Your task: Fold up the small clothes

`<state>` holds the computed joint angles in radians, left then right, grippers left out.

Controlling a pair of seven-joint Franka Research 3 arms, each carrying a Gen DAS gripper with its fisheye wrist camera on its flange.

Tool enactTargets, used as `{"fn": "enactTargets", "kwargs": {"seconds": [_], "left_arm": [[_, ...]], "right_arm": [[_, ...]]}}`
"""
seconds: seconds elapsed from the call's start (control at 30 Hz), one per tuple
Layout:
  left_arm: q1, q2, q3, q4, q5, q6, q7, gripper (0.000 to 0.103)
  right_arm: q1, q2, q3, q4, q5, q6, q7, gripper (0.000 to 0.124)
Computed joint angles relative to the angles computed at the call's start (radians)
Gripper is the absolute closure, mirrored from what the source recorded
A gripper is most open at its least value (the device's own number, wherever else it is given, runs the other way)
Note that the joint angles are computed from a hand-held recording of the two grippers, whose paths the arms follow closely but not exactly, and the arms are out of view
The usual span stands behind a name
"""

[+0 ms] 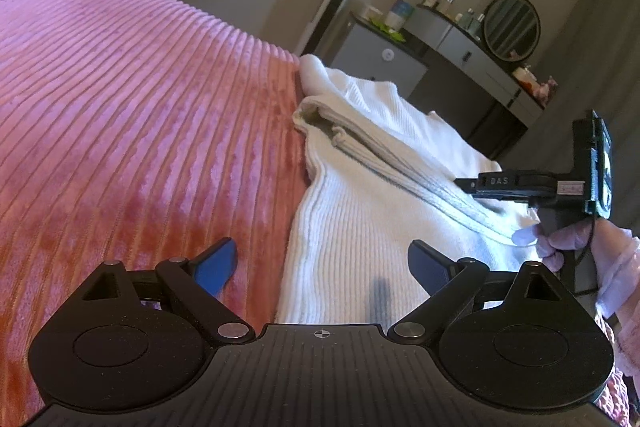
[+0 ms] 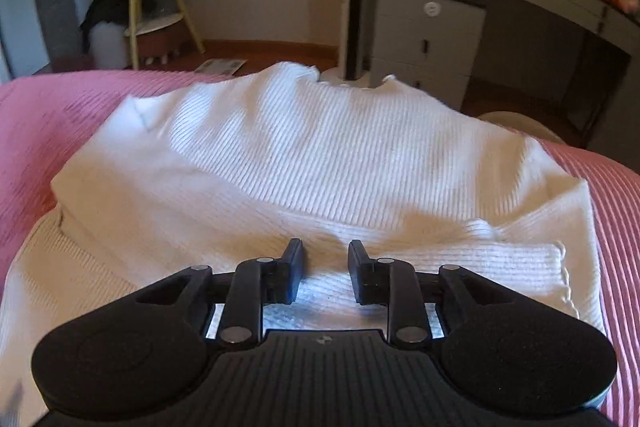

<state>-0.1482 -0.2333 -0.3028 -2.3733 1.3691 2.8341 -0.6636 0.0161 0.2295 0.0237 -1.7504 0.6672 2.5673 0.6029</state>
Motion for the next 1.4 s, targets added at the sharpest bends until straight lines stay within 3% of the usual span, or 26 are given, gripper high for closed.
{"fn": "enactTargets", "kwargs": {"seconds": [0.07,0.17,0.2,0.23,0.27,0.5,0.57,0.67,0.77,0.8,0.93,0.97,1.03,1.13,1.23,1.33,1.4], "left_arm": [[-0.002,0.003,0.000,0.001,-0.010,-0.004,0.011,0.007],[-0.008,0.008,-0.001,0.006,-0.038,-0.017,0.054,0.007],[-0.011,0.009,-0.002,0.008,-0.048,-0.023,0.070,0.007],[-0.012,0.011,-0.003,0.010,-0.054,-0.028,0.081,0.007],[-0.013,0.011,-0.004,0.010,-0.058,-0.031,0.087,0.007],[-0.011,0.010,-0.006,0.008,-0.046,-0.031,0.076,0.006],[-0.012,0.012,-0.006,0.008,-0.047,-0.032,0.084,0.006],[-0.012,0.012,-0.005,0.009,-0.042,-0.029,0.077,0.006],[-0.006,0.011,-0.002,0.007,-0.020,-0.017,0.044,0.006],[-0.006,0.011,-0.002,0.007,-0.018,-0.017,0.040,0.006],[-0.018,0.017,-0.009,0.016,-0.042,-0.050,0.076,0.006],[-0.023,0.019,-0.011,0.019,-0.054,-0.060,0.096,0.006],[-0.031,0.021,-0.014,0.022,-0.066,-0.074,0.111,0.006],[-0.036,0.015,-0.014,0.019,-0.076,-0.076,0.100,0.005],[-0.040,0.000,-0.014,0.004,-0.113,-0.080,0.094,0.005],[-0.055,-0.019,-0.007,-0.011,-0.216,-0.070,0.169,0.002],[-0.058,-0.032,-0.011,-0.020,-0.277,-0.053,0.195,0.001]], "right_arm": [[-0.010,0.005,0.003,0.012,0.012,-0.035,-0.025,0.095],[-0.007,0.005,0.008,-0.007,0.014,-0.005,-0.076,0.096],[-0.003,0.004,0.013,-0.017,0.023,0.018,-0.094,0.098],[-0.004,0.003,0.021,-0.026,0.046,0.040,-0.125,0.110],[-0.003,0.005,0.029,-0.032,0.068,0.067,-0.155,0.119],[0.032,0.040,0.071,-0.059,0.131,0.347,-0.204,0.122],[0.026,0.040,0.071,-0.055,0.142,0.341,-0.150,0.122],[-0.045,-0.011,0.119,-0.082,0.352,0.327,-0.245,0.121],[-0.054,-0.077,0.084,-0.136,0.473,0.320,-0.282,0.120],[-0.050,-0.091,0.064,-0.152,0.472,0.310,-0.278,0.120],[0.012,-0.063,-0.044,-0.167,0.144,0.289,-0.009,0.120],[0.003,-0.046,-0.041,-0.155,0.121,0.280,0.011,0.121],[-0.030,-0.005,0.001,-0.131,0.182,0.326,-0.069,0.122],[0.010,0.032,-0.028,-0.110,0.053,0.390,0.066,0.123],[0.067,-0.008,-0.088,-0.159,-0.121,0.425,0.248,0.121],[-0.032,-0.133,-0.015,-0.237,0.047,0.313,0.144,0.116],[-0.055,-0.251,-0.038,-0.333,0.165,0.221,0.019,0.116]]}}
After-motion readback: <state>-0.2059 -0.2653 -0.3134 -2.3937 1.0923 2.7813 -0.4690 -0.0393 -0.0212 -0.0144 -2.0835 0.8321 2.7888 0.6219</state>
